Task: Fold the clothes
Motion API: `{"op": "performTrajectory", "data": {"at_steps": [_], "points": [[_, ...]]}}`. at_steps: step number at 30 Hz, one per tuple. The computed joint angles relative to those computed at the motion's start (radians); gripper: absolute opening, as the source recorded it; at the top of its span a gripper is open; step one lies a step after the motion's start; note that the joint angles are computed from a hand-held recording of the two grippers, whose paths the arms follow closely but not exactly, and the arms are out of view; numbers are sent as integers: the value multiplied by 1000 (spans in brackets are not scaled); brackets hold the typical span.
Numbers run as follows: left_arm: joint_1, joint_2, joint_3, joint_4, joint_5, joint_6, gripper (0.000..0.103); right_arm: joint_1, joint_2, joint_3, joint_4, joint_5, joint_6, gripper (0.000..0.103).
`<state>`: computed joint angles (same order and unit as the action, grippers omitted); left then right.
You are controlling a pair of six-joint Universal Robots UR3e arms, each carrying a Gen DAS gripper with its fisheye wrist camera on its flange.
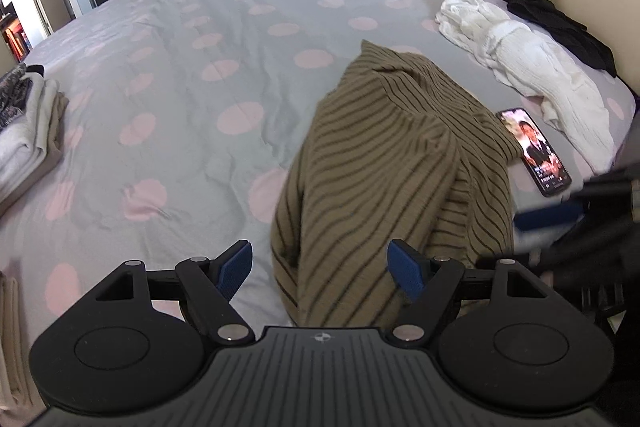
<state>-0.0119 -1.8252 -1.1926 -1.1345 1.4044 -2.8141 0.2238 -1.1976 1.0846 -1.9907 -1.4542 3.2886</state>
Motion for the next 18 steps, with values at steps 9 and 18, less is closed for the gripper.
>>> {"op": "performTrajectory", "data": {"at_steps": [9, 18], "points": [[23, 9, -89, -7, -7, -33, 29, -69, 59, 94, -23, -26, 122, 75], [45, -4, -76, -21, 30, -49, 6, -36, 104, 64, -79, 17, 100, 4]]}}
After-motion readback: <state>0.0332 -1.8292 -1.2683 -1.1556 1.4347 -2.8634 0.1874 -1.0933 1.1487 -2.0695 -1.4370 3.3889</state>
